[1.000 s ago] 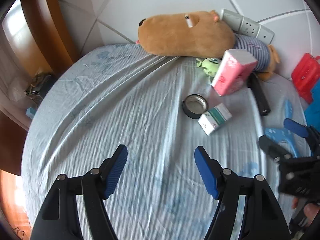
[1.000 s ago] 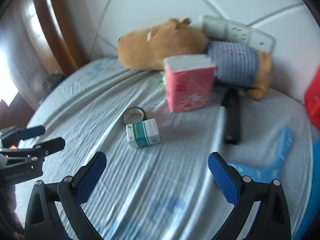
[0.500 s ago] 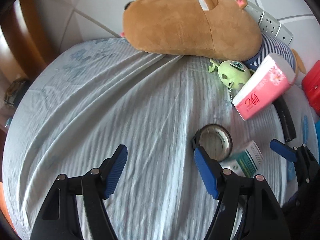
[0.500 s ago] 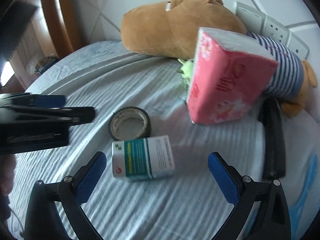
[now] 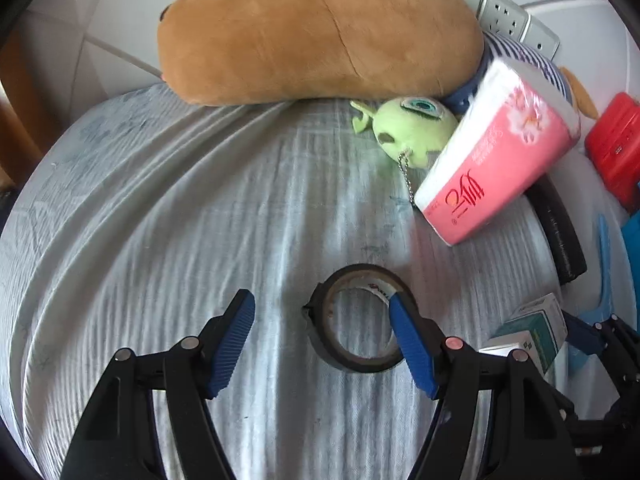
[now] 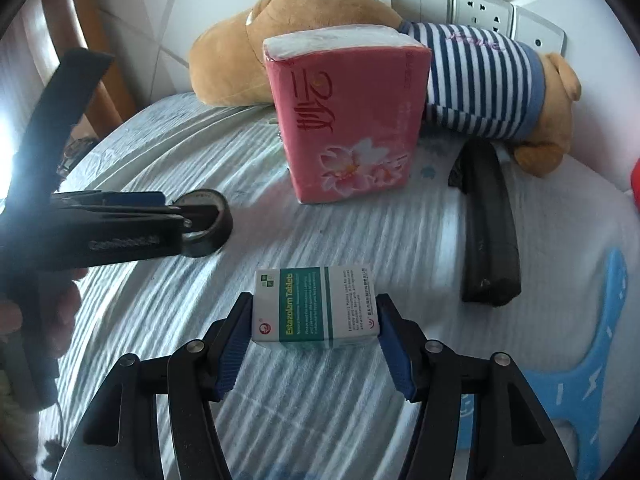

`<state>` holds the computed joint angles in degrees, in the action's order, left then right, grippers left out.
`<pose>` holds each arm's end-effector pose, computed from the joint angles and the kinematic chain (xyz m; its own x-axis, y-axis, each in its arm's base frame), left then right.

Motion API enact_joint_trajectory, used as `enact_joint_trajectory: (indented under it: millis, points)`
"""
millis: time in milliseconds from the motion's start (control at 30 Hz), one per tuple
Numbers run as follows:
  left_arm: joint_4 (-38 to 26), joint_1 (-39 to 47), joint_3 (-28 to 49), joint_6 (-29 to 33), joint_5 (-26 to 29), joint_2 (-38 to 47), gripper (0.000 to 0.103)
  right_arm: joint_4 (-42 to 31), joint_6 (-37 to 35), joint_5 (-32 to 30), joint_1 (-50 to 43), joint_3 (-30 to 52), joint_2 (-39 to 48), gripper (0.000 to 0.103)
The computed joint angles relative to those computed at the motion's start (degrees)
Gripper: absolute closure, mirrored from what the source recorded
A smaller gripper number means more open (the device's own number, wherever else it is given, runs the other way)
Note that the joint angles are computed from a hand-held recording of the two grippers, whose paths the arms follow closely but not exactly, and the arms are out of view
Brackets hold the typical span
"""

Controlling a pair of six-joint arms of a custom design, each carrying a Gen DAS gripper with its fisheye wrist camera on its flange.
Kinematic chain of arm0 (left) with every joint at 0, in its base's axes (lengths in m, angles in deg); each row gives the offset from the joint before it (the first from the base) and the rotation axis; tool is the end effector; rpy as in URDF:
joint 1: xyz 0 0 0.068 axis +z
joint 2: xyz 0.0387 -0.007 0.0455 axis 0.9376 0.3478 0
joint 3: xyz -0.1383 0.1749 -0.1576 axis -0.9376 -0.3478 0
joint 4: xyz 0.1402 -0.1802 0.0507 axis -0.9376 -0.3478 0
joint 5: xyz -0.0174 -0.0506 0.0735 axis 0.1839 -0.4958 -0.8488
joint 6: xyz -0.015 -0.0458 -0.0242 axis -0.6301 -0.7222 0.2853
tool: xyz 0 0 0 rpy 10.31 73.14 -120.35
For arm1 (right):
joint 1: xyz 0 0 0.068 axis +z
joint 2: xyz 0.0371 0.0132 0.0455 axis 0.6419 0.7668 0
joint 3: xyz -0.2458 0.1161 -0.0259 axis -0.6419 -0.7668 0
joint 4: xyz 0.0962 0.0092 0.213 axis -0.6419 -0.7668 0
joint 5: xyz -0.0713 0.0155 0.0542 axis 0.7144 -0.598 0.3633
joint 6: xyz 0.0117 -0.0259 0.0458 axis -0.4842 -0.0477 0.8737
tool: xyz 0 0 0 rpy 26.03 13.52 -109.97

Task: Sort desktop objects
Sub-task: 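Close the right tool on the Estazolam box while the left tool closes on the black tape roll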

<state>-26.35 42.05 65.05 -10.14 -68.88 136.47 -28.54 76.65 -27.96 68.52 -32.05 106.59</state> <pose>0.2046 -0.0991 0.0843 -0.8819 -0.1687 -0.4403 -0.1470 0.9856 -0.0832 0.1921 0.1102 0.0778 -0.7232 -0.4017 -0.5618 -0.5445 0.8320 0.1061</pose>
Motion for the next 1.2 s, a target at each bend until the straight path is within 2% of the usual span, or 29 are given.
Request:
enact_joint_trajectory:
  millis: [133, 333, 433, 533, 567, 600, 667, 733, 800, 900, 1000, 1133, 1200]
  points:
    - [0.92, -2.65, -1.86, -2.07, -1.86, -2.55, 0.034, 1.76, -0.27, -0.38, 0.0, -0.36, 0.95, 0.042]
    - [0.45, -4.74, -1.31, -2.62, -4.39, -1.53, 0.034, 2.56, -0.55, -1.03, -0.9, -0.27, 3.53, 0.042]
    - [2.27, -2.93, -3.27, -3.03, -2.19, -1.43, 0.034, 2.18, -1.03, -1.11, -1.11, -0.24, 3.61, 0.042]
    - [3.36, -2.76, -6.04, -3.87, 0.56, -7.01, 0.034, 2.9, -1.08, -1.0, -0.79, -0.3, 3.91, 0.04]
    - [2.01, -3.56, -5.78, -3.58, 0.2, -8.84, 0.034, 3.02, -0.98, -0.81, -0.54, -0.22, 4.08, 0.039]
    - [0.52, -4.92, -4.58, -3.21, -0.87, -9.16, 0.032, 3.05, -0.81, -0.55, -0.25, -0.05, 4.31, 0.038]
    - [-1.57, -7.66, -1.78, -2.92, -3.6, -7.52, 0.012, 3.0, -0.45, -0.25, 0.24, 0.32, 4.73, 0.037]
    - [-2.97, -8.92, 0.41, -3.34, -6.34, -3.51, 0.012, 3.07, -0.23, -0.31, 0.46, 0.63, 5.01, 0.037]
    - [-2.47, -8.24, 1.21, -3.5, -6.16, 0.13, 0.012, 3.41, -0.21, -0.06, 0.66, 0.93, 5.47, 0.037]
    - [1.46, -6.69, -0.09, -3.73, -5.33, 3.56, 0.017, 4.29, -0.61, 0.59, 0.73, 0.66, 5.73, 0.037]
    - [3.66, -7.0, -2.45, -3.66, -6.13, 2.65, 0.023, 5.93, -0.65, 1.76, 1.4, 0.51, 6.57, 0.037]
    - [5.15, -8.59, -3.73, -4.14, -6.97, 2.1, 0.045, 7.4, -0.39, 3.8, 3.05, 0.19, 7.21, 0.041]
    - [4.52, -9.09, -4.09, -4.82, -7.29, 1.44, 0.046, 7.13, -0.5, 4.51, 3.51, 0.11, 7.04, 0.043]
